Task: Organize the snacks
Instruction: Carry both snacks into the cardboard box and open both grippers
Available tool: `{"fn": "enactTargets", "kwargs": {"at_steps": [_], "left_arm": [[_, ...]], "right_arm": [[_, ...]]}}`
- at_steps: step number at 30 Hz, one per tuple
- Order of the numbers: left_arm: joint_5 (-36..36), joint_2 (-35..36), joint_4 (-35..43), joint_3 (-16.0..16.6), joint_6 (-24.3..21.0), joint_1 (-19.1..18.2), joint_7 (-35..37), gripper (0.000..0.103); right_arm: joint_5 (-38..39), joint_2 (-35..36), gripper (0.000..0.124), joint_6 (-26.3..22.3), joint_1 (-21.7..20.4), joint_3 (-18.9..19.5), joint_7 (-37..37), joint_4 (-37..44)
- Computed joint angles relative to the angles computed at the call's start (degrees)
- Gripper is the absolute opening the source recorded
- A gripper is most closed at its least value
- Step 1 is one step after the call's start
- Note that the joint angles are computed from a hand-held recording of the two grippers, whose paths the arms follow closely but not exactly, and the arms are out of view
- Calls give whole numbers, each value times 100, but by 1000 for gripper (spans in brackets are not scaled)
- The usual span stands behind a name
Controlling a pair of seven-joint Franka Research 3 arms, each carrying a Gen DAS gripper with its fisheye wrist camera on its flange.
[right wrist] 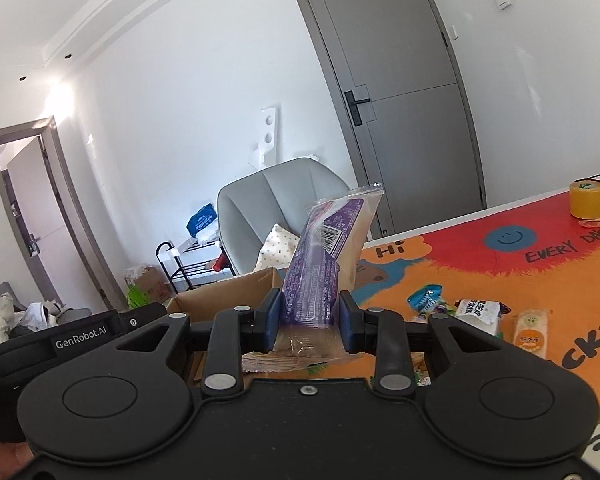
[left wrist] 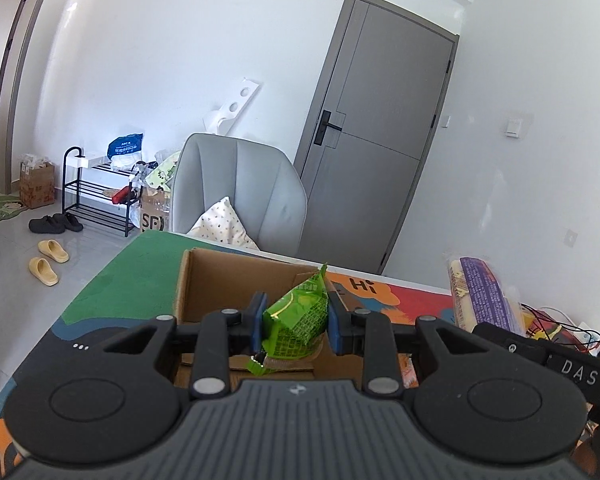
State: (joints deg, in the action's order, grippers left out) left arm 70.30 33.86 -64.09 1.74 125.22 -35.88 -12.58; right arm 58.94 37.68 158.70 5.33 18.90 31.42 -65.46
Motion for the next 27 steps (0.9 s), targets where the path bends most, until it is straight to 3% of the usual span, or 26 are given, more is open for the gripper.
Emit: {"fn": "enactTargets", "kwargs": {"at_steps": [7,13,20,24,26,27], "left_arm": [[-127,-197,-367,-48,7,193,-174,29],[-294,-285,-599,-159,276,425,-229,30],[-253,-499,-932,-196,248,467,-470,33],[-75,-659,-1135,-251,194,469,-613,37],[-106,-644,-1081,-299,-37,451,-565,46],[-104,-638,-1064,-312,-94,446,-573,51]], "right_arm": [[-398,221,31,-204,228,-73,315,342],[-819,357,31,-192,457,-144,591,501],[-1190,534,31,-349,595,-131,888,730],[-1192,561,31,-412,571,-15,811,754],[-1220,574,34,-383,605,-33,781,774],[-1304,593,44,-300,685,-129,906,805]]}}
